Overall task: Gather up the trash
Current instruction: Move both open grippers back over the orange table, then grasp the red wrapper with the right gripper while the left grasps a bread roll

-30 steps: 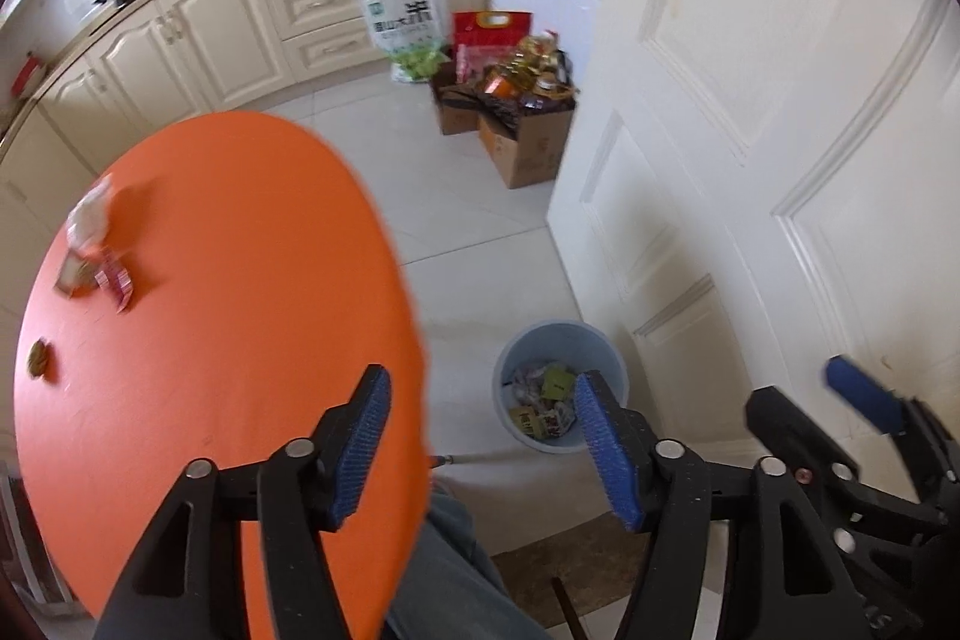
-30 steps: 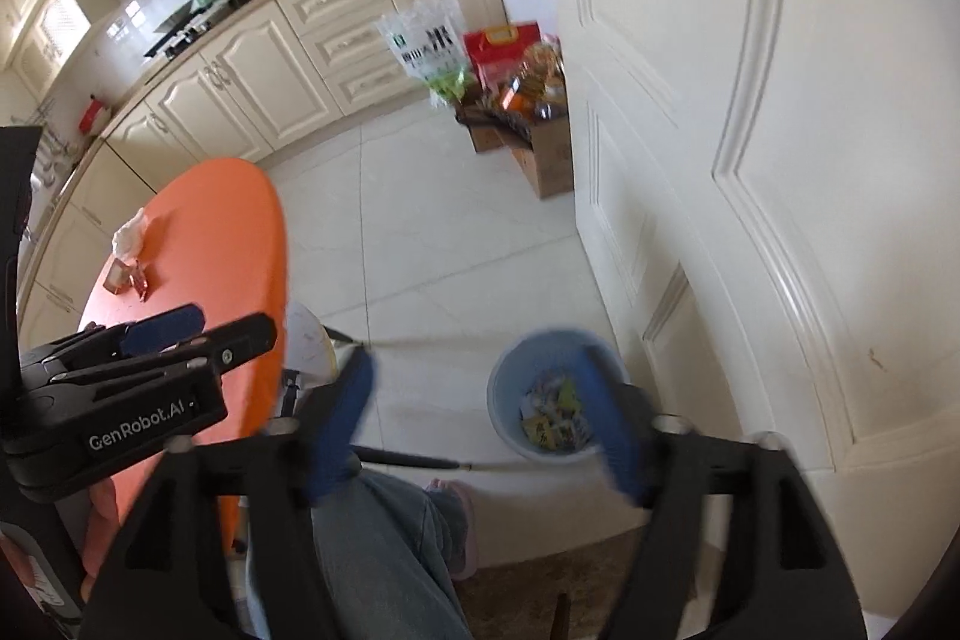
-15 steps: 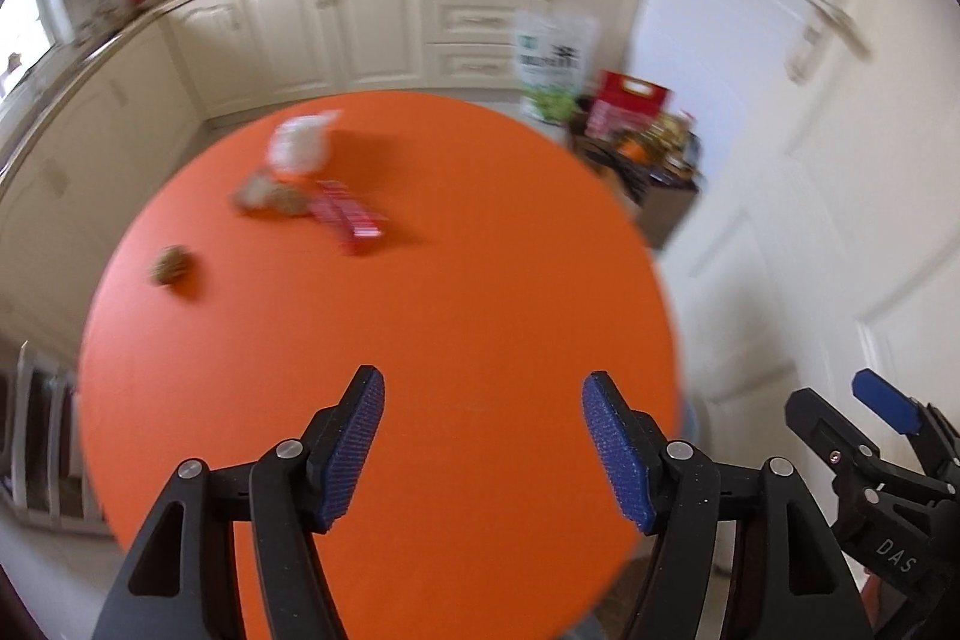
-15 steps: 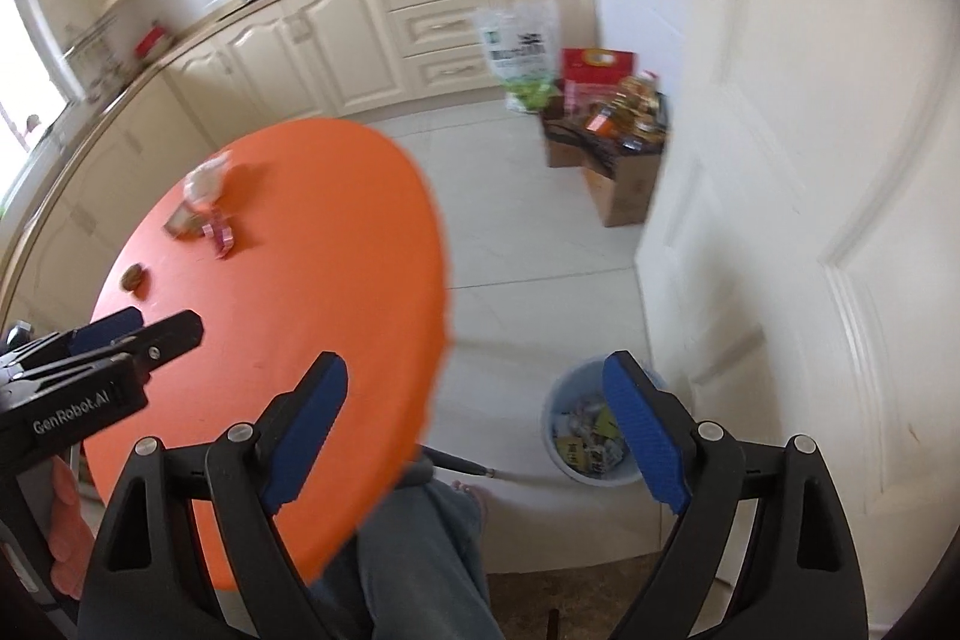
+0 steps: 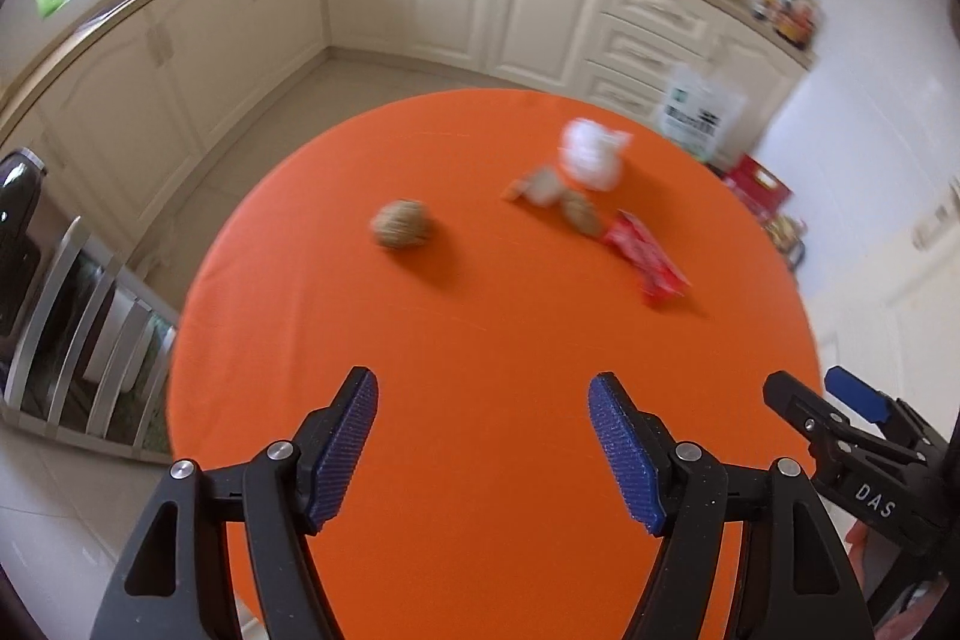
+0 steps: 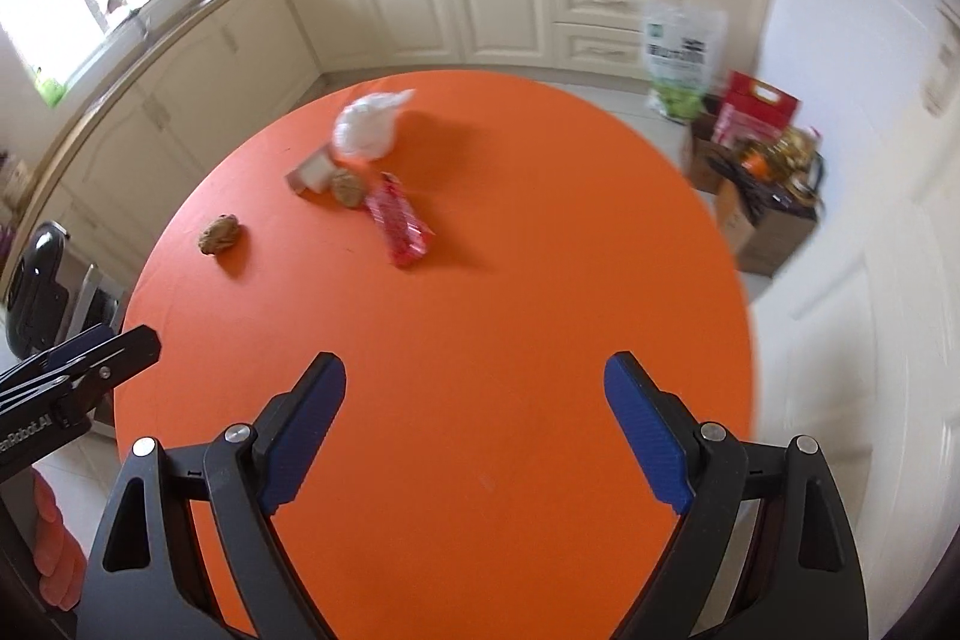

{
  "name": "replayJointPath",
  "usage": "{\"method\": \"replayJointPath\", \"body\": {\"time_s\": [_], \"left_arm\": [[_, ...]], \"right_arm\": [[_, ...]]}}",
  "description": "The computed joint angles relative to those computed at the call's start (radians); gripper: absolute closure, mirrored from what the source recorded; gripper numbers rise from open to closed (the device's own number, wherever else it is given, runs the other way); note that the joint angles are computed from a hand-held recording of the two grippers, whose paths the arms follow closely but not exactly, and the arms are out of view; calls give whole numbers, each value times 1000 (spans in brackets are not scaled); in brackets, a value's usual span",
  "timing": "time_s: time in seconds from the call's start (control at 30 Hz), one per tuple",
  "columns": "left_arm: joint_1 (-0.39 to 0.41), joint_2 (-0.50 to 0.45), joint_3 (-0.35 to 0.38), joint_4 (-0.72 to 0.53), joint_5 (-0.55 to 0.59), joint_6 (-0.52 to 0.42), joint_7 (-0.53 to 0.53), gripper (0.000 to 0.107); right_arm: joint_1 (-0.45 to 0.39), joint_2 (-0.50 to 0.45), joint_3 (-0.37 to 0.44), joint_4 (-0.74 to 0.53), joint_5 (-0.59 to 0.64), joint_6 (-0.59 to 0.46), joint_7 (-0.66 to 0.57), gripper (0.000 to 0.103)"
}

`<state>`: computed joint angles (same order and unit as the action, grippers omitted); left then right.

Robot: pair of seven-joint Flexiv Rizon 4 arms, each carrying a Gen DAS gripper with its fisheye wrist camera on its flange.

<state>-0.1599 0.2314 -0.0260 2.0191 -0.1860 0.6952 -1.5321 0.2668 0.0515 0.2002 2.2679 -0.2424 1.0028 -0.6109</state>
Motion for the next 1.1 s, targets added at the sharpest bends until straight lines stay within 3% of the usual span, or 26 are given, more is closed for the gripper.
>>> {"method": "replayJointPath", "body": {"time_s": [0.23, 0.5, 0.7, 0.87, 0.97, 1.07, 1.1], "left_arm": [[54, -140, 17, -94, -23, -19, 5, 38], [82, -319, 9, -234, -43, -57, 36, 38], [94, -391, 11, -294, -60, -85, 44, 38], [107, -437, 10, -339, -91, -134, 52, 38], [102, -440, 12, -333, -84, -111, 43, 41], [93, -448, 12, -336, -60, -75, 46, 57], [87, -448, 15, -338, -33, -67, 38, 80]], "right_arm": [[10, -216, -39, -173, 33, 8, -119, 13], [-8, -373, -41, -317, 118, -28, -264, 19], [-3, -413, -54, -349, 118, -72, -273, 46], [11, -419, -66, -342, 74, -51, -267, 76], [17, -416, -69, -331, 48, -44, -266, 79], [15, -410, -64, -316, 52, -20, -262, 80], [12, -408, -61, -314, 60, -15, -264, 81]]}}
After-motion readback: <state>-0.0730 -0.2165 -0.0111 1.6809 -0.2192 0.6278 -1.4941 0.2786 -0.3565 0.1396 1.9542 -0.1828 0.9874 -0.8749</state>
